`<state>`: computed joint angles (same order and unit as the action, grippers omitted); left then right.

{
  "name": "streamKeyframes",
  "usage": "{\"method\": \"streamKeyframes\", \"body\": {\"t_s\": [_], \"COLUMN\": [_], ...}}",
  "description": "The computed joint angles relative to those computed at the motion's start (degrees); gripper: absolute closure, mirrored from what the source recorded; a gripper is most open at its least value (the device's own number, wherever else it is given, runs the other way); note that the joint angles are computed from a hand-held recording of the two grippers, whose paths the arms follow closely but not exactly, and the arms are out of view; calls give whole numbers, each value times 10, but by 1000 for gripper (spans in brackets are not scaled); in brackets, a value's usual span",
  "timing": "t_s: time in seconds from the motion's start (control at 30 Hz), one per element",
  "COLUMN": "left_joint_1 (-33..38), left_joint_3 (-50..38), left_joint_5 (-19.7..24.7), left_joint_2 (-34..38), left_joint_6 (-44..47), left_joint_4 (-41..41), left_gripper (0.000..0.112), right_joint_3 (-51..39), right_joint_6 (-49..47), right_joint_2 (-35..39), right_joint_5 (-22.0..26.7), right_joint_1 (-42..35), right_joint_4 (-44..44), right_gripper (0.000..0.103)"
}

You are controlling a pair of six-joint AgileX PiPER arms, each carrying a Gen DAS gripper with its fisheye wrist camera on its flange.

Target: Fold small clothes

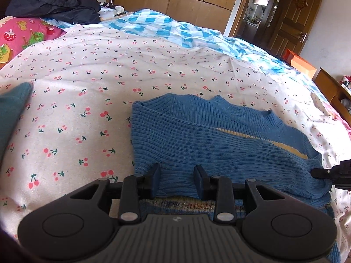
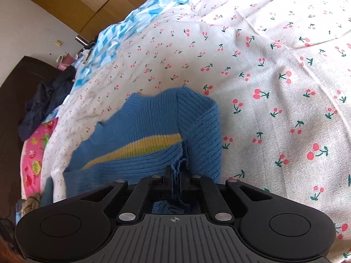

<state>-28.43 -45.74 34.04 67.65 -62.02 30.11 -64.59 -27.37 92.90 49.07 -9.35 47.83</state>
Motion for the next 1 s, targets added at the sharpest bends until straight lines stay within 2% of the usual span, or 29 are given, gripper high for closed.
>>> {"method": "streamKeyframes", "body": {"t_s": [0.07, 0.2, 0.33, 0.5, 0.57, 0.63, 0.67, 0.87, 1.0], "left_joint_1": [-5, -19, -7, 33, 39, 36, 37, 23, 37], "left_joint_3": [-1, -3, -4, -20, -20, -10, -7, -20, -9], "left_joint_5": [15, 46, 22, -31, -23, -14, -10, 51, 49], "left_joint_2": [-9, -34, -40, 16, 30, 25, 19, 5, -17], "left_joint_6": [-4, -28, -41, 14, 39, 46, 54, 58, 67], "left_joint_4": [2, 27, 36, -13, -30, -18, -20, -2, -30], "left_gripper": [74, 74, 74, 74, 74, 74, 74, 74, 74], "right_joint_3": [9, 30, 51, 57, 50, 43, 43, 64, 69], "right_joint_6": [-8, -6, -10, -63, -47, 7, 9, -27, -43], "right_joint_2": [-19, -75, -125, -129, -107, -85, -73, -107, -122], "right_joint_5": [-13, -59, -98, -98, -99, -113, -121, -124, -108], "right_joint_1": [6, 27, 43, 78, 93, 108, 110, 105, 101], "right_joint_4": [-15, -69, -99, -74, -103, -169, -183, -151, -139], "right_gripper": [96, 87, 86, 82, 82, 83, 86, 82, 82]}}
